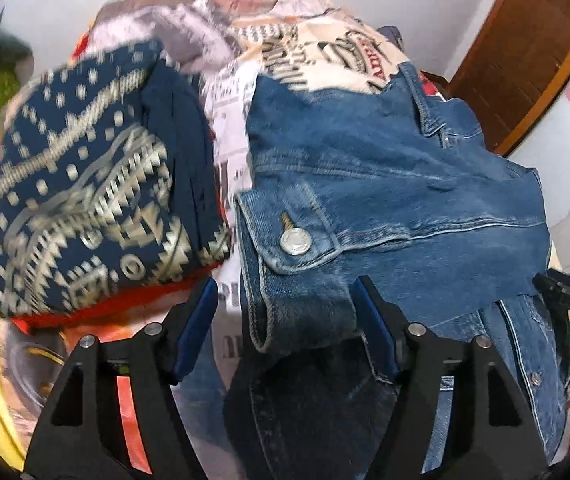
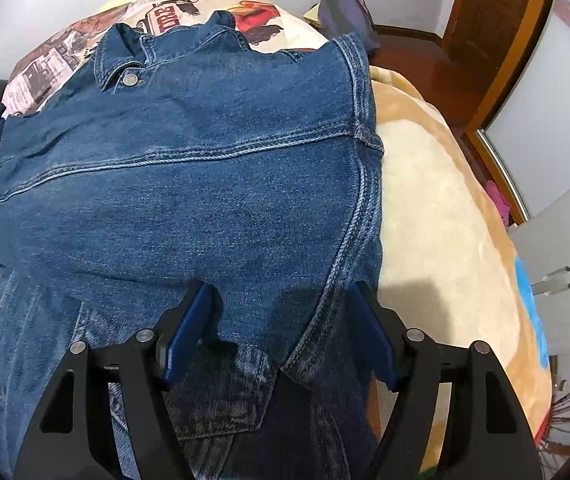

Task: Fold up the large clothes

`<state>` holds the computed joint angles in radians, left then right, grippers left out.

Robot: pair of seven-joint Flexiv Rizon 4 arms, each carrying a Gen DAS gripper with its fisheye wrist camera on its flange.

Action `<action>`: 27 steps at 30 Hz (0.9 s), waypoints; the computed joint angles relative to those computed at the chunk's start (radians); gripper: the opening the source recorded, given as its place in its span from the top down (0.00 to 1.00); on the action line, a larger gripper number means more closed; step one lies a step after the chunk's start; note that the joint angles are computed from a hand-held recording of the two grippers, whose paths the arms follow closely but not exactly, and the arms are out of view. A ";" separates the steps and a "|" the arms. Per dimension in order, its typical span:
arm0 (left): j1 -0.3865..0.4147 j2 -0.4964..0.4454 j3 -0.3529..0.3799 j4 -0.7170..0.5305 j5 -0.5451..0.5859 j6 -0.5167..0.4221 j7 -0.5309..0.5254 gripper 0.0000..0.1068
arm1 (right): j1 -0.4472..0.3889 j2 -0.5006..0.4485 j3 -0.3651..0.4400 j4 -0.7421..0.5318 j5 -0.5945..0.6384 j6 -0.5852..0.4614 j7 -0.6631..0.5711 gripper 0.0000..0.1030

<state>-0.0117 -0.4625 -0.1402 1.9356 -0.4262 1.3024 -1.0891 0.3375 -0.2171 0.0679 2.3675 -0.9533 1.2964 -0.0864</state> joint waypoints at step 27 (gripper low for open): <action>-0.036 -0.322 0.074 -0.586 0.079 -0.348 -0.158 0.33 | -0.184 -0.043 -0.096 -0.141 -0.425 0.141 0.343 0.34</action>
